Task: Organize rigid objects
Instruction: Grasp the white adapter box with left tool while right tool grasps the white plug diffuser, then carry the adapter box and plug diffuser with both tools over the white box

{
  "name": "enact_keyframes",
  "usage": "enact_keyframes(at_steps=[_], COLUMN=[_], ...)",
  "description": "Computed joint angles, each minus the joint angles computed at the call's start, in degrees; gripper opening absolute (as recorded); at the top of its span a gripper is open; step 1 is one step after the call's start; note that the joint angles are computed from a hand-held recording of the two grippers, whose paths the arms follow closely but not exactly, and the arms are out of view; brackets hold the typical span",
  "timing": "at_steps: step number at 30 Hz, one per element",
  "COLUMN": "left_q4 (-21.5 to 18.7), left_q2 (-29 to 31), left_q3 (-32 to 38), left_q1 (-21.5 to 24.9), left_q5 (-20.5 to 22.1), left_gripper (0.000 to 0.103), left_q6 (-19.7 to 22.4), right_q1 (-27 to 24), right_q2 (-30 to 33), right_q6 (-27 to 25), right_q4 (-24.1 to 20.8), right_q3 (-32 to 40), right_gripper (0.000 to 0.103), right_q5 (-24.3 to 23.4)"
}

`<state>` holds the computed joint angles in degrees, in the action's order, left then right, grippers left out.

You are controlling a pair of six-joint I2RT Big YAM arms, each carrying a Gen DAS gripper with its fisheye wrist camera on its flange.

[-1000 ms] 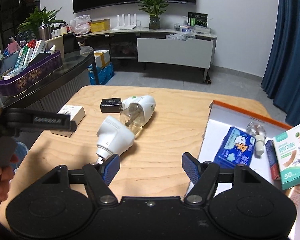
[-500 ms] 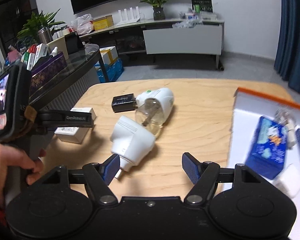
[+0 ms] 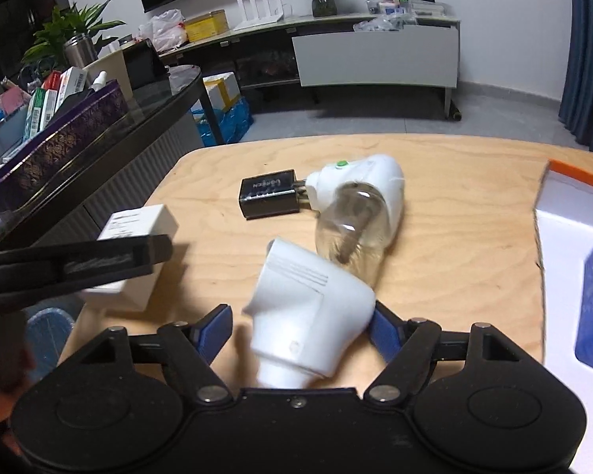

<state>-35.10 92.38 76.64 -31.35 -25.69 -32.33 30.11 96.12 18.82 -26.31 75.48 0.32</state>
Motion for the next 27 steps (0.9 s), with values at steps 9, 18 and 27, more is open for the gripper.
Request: enact_keyframes(at_steps=[9,18,27], left_q4=[-0.4,-1.4,-1.7], left_q2=[-3.1,-5.8,-4.5], left_q3=[-1.7,-1.9,1.3], left_q1=[-2.6,-8.3,-16.0], left_q5=[-0.6,-0.6,-2.1], left_gripper=[0.060,0.060,0.060], left_q6=[-1.0,-4.3,-5.0], right_q1=[-0.1,-1.2,-4.4], right_q2=[-6.3,-18.0,-30.1], right_q6=[-2.9,-4.9,-5.4], right_q4=[1.1,1.0,-0.1], right_q3=[-4.8,-12.5,-21.0], right_gripper=[0.077,0.077,0.077], right_q5=[0.8,5.3,9.5])
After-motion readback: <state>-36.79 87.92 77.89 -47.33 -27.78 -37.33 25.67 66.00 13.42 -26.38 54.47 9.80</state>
